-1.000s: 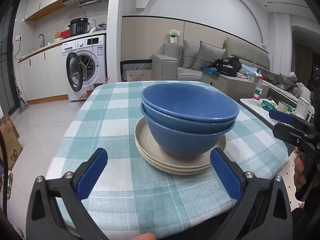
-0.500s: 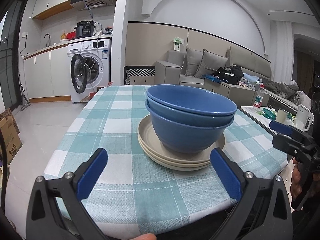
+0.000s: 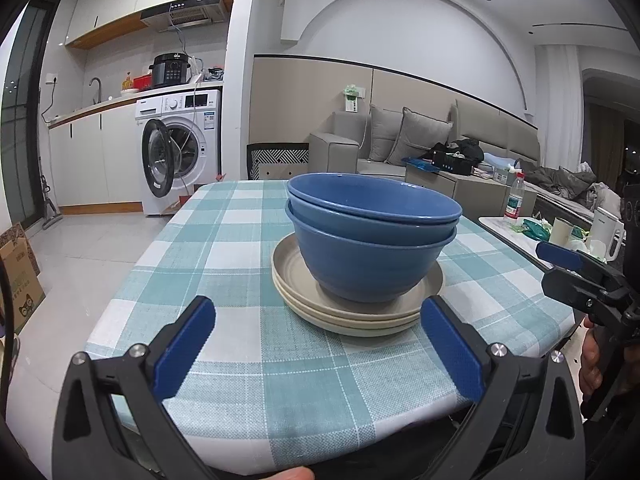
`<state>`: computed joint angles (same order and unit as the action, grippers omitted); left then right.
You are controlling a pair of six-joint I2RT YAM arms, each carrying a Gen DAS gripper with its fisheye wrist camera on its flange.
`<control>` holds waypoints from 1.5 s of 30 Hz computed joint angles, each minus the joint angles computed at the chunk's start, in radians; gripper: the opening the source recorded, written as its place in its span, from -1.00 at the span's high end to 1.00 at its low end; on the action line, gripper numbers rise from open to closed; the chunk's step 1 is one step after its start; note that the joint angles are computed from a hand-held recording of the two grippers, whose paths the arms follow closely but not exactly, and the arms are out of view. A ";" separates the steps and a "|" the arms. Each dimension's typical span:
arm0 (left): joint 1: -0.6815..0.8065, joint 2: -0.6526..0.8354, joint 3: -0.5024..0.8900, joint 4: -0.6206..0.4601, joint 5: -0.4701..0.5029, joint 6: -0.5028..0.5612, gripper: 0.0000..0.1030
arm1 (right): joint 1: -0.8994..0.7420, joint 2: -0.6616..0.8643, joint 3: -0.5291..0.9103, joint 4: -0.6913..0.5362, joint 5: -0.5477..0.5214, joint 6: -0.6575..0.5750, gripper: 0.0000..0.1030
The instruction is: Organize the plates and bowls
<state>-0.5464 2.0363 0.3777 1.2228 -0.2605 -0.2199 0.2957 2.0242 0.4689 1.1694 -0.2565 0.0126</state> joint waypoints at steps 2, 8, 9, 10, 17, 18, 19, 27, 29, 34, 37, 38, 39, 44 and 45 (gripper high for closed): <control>-0.001 0.000 -0.002 0.003 -0.001 0.000 -1.00 | -0.003 0.011 -0.006 0.026 -0.010 0.008 -0.99; -0.004 0.009 -0.016 0.033 -0.001 -0.015 -1.00 | 0.002 0.023 -0.022 0.073 -0.016 0.001 -0.99; -0.007 0.008 -0.018 0.036 -0.004 -0.016 -1.00 | 0.005 0.023 -0.025 0.079 -0.011 0.000 -0.99; -0.005 0.011 -0.018 0.039 -0.003 -0.015 -1.00 | 0.006 0.024 -0.027 0.088 -0.008 -0.001 -0.99; -0.011 0.002 -0.022 0.040 -0.018 -0.005 -1.00 | 0.009 0.025 -0.026 0.089 -0.009 -0.002 -0.99; -0.010 0.001 -0.022 0.040 -0.019 -0.004 -1.00 | 0.009 0.024 -0.027 0.086 -0.011 -0.002 -0.99; -0.011 0.000 -0.024 0.041 -0.020 -0.004 -1.00 | 0.009 0.023 -0.026 0.082 -0.011 -0.002 -0.99; -0.012 -0.001 -0.023 0.039 -0.023 -0.004 -1.00 | 0.021 0.019 -0.029 0.078 0.006 -0.005 -0.99; -0.014 0.001 -0.022 0.041 -0.027 -0.002 -1.00 | 0.021 0.023 -0.029 0.080 0.006 -0.005 -0.99; -0.013 0.004 -0.018 0.040 -0.025 0.000 -1.00 | 0.018 0.027 -0.023 0.078 0.000 -0.001 -0.99; -0.013 0.007 -0.019 0.046 -0.022 0.001 -1.00 | 0.019 0.031 -0.021 0.075 0.001 -0.002 -0.99; -0.014 0.008 -0.019 0.047 -0.023 0.001 -1.00 | 0.019 0.032 -0.020 0.075 0.001 -0.002 -0.99; -0.012 0.010 -0.019 0.049 -0.022 0.003 -1.00 | 0.019 0.032 -0.020 0.075 0.001 -0.002 -0.99; -0.014 0.008 -0.018 0.044 -0.024 -0.001 -1.00 | 0.018 0.038 -0.018 0.080 -0.001 -0.003 -0.99; -0.014 0.008 -0.019 0.044 -0.023 0.001 -1.00 | 0.018 0.038 -0.018 0.080 -0.001 -0.003 -0.99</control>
<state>-0.5601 2.0439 0.3590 1.2671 -0.2833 -0.2193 0.3139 2.0624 0.4511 1.2495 -0.2572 0.0099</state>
